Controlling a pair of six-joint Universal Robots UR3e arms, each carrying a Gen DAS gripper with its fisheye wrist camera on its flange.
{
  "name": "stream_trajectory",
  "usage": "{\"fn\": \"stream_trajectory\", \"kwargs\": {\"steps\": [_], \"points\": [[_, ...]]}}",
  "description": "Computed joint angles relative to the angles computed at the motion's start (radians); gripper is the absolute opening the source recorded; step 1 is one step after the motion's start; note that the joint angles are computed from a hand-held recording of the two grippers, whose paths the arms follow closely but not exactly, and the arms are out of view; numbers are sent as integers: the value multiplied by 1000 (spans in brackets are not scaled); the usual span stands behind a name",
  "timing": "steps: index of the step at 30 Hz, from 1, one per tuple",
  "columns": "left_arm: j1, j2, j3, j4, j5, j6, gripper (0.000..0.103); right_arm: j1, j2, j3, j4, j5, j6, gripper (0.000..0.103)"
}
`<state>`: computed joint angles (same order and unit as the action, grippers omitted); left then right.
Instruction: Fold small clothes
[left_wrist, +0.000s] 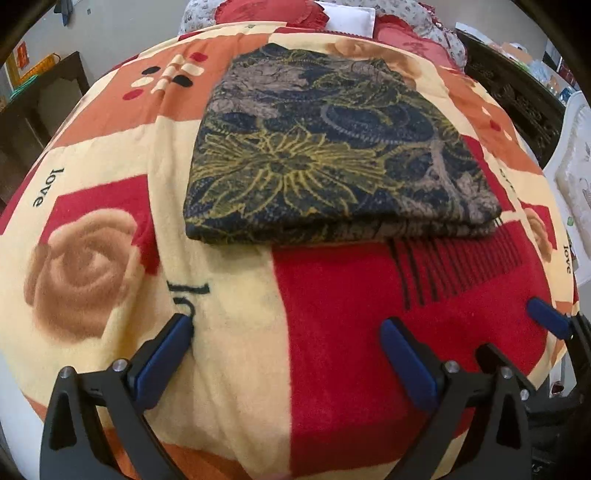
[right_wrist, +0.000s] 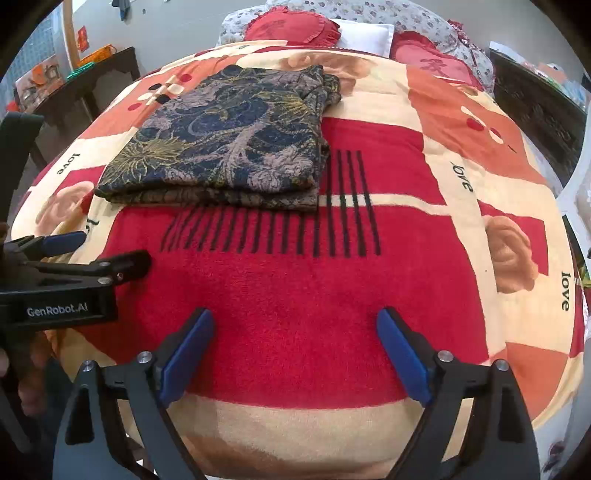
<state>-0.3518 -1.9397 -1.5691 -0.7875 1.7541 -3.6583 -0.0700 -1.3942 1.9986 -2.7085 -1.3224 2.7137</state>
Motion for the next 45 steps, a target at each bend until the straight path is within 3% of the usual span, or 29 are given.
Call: {"fn": "stream_trajectory", "kwargs": {"steps": [11,19,23,26,34,38,45], "points": [[-9,-27,48,-42,17,1,103,39,19,-41,35,-57,9,94],[1,-15,14,9,3,23,103,38,34,-112,157,-37,-17,103],[16,13,93,-80,18,34,103,15,38,-231,335,-9,-18,103],[17,21,205,-159,72,35,103,7,7,-282,342,-40,24,103],[8,-16,565,-372,93,70,103,-75,-109,-483,460,94,28,103],[5,-23,642,-423,74,61,103,-71,-95,-574,509,93,17,103],[-1,-57,707,-473,90,53,103,-71,-94,-563,513,77,7,103]]}}
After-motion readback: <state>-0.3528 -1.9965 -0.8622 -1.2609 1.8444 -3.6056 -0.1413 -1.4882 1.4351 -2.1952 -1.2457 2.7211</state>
